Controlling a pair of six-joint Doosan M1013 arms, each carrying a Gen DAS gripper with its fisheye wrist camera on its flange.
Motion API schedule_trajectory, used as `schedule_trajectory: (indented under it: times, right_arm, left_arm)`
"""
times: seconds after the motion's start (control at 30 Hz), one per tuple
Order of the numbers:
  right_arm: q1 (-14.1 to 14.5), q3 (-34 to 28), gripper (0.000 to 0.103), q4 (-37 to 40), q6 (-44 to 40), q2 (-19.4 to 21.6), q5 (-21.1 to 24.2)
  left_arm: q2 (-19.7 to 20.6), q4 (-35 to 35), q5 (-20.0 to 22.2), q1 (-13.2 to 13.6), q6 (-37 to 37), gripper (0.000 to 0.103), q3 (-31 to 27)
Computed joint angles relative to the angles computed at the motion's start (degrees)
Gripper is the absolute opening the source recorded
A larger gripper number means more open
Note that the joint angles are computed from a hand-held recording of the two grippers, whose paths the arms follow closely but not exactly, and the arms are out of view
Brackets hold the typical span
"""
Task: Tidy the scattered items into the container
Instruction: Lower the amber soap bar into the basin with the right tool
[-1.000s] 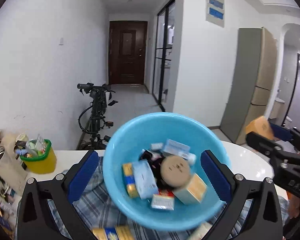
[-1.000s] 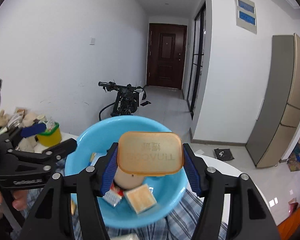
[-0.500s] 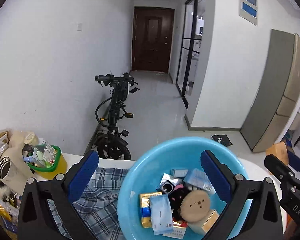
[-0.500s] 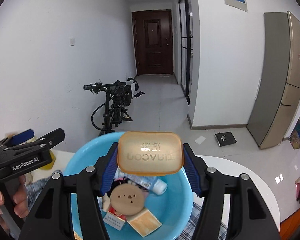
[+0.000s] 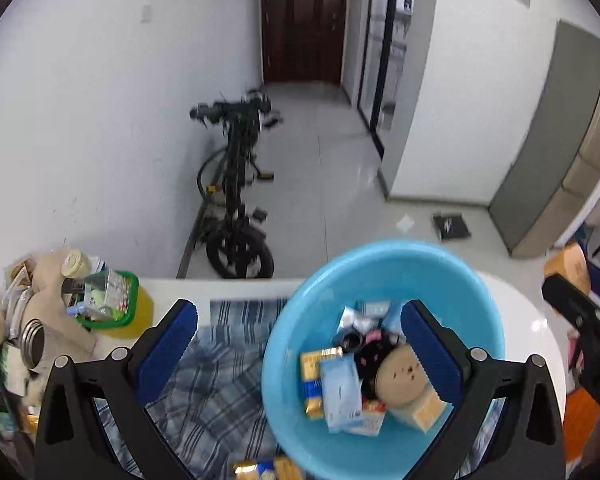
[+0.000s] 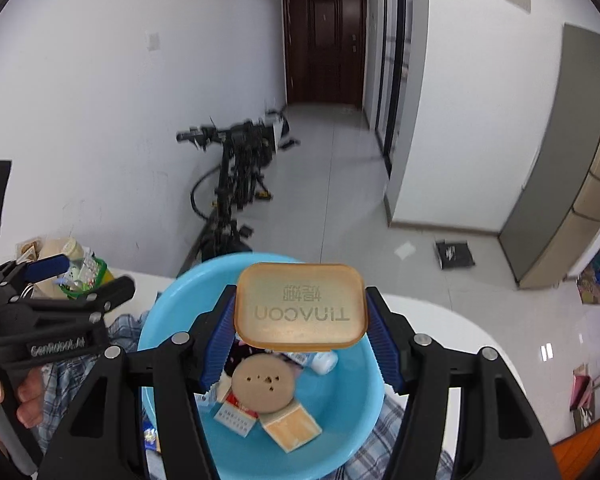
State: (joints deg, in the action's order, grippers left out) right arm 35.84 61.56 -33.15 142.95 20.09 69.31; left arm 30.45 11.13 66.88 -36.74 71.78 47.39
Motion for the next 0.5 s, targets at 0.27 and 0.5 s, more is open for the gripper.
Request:
schedule_trajectory:
  times: [0.27,0.5]
  right_arm:
    - [-1.62,-4.25,0.06,5.33,-4.02,1.99,5.27]
    - [-2.2,-3.26,0.06,6.88,-3.01,3.08,4.21]
  left_arm:
    - [1.28,0.78,5.3,-0.85,3.82,0.103,-3.26]
    - [1.73,-0.88,2.91,-0.41,5.07,0.103,-1.17]
